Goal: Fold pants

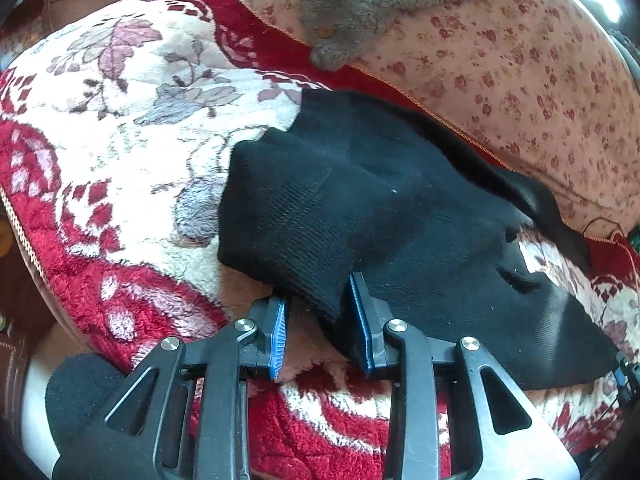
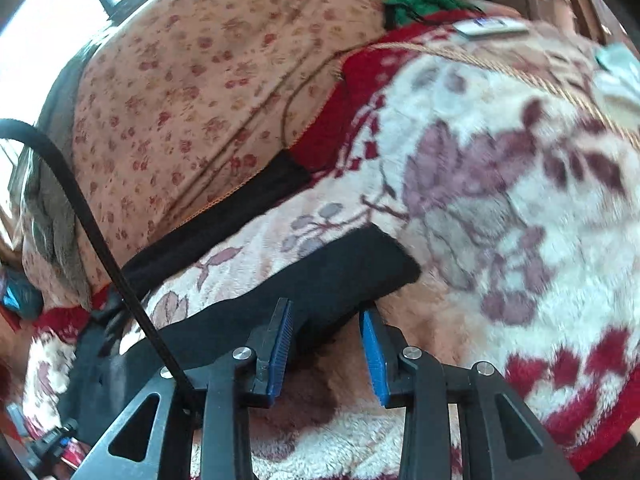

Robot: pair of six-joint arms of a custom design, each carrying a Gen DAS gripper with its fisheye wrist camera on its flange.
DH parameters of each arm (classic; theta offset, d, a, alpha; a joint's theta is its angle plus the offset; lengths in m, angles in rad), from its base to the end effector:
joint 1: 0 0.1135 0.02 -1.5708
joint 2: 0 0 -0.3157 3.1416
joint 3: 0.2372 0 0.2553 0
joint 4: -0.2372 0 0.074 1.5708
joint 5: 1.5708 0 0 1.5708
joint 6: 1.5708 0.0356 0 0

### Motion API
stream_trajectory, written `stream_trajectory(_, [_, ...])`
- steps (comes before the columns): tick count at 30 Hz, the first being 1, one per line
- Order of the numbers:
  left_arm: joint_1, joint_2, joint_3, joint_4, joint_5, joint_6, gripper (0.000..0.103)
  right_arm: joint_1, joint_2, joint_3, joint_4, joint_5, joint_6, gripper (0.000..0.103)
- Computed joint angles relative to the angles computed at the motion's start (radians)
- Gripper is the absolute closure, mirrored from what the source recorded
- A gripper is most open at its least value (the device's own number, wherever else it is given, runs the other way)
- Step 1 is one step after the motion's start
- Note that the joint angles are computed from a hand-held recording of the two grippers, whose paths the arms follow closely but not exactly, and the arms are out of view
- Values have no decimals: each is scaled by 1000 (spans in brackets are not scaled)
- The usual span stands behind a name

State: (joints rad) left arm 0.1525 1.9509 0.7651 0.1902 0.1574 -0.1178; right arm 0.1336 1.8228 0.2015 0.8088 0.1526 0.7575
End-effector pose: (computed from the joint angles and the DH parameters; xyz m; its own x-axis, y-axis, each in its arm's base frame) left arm 0.3421 0.0469 0.1076 -0.8159 -0.2428 -0.5248 -0.1627 0.9673 -0.1946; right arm 0.2199 0.0241 0.0891 -0.5420 0.6124 -0.5755 0.4740 0.7883 0.3923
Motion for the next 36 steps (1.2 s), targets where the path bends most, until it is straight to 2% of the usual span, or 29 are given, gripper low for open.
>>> stream_trajectory(5, [2,-12,-24,24,-42,-18,74,10,52,70,-56,-12,-60,70])
stream_trajectory(7, [14,-13,-28,27,-56,-27,74,1,88,138,-192,-6,-59,70])
stream_trajectory(11, [47,-30,-39,30,-101,-23,74,-21,117,129,-190,2,-45,70])
stream_trajectory(15, [78,-87,-64,36,-119,-14,74,-29,58,101,-184,12,-39,68])
stream_trajectory(18, [107,-139,-82,44,-82,-17,74,-11,10,99,-197,40,-28,67])
stream_trajectory(21, [122,-158,-60,1,-7,0,74,30,-40,104,-205,66,-34,65])
stream_trajectory(24, [96,-141,-34,-18,-3,22,67,73,-66,118,-201,68,-51,61])
stream_trajectory(29, [73,-82,-8,-91,29,20,67,138,-56,163,-224,53,-77,59])
stream_trajectory(36, [81,7,18,-17,69,-66,67,185,-5,220,-229,19,-79,59])
